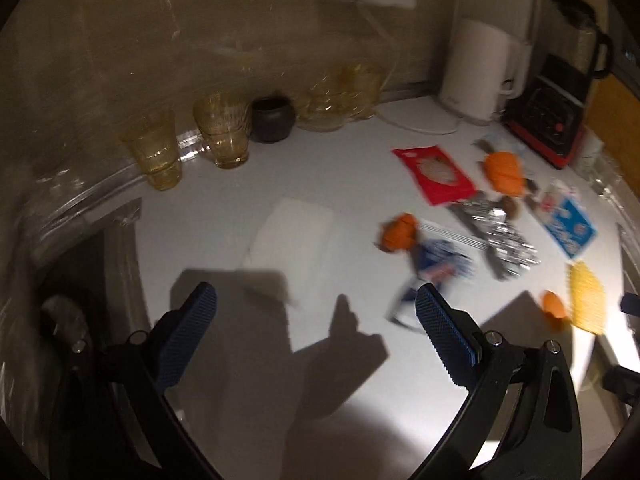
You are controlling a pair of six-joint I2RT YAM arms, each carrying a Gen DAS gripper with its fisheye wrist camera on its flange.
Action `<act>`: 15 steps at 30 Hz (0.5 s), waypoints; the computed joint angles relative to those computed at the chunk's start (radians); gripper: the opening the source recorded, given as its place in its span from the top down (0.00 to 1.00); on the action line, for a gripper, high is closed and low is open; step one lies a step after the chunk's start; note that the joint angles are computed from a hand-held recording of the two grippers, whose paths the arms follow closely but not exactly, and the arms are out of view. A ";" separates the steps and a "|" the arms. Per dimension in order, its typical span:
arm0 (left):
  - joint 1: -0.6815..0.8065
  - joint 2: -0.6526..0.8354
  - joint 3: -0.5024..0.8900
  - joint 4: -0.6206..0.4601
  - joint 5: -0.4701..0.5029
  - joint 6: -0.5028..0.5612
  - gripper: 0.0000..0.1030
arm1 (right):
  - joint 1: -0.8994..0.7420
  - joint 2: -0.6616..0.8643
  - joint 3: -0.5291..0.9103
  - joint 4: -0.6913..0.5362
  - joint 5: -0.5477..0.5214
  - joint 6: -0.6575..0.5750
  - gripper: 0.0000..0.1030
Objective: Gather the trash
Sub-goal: 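Grasp the white foam block with the left tool while the right tool grasps the blue wrapper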
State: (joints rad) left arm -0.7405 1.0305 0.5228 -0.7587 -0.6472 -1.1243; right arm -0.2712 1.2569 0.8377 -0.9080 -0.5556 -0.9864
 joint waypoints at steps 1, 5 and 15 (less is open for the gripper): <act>0.081 -0.001 -0.030 0.074 0.037 0.090 0.07 | 0.027 0.004 -0.004 0.020 0.017 0.033 0.02; 0.388 0.024 -0.134 0.346 0.223 0.401 0.07 | 0.173 0.053 -0.016 0.133 0.110 0.201 0.02; 0.576 0.256 -0.127 0.589 0.373 0.646 0.14 | 0.366 0.160 -0.012 0.284 0.219 0.447 0.02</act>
State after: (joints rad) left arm -0.1645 1.2862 0.3958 -0.1694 -0.2745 -0.4782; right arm 0.0952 1.4172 0.8253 -0.6239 -0.3368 -0.5393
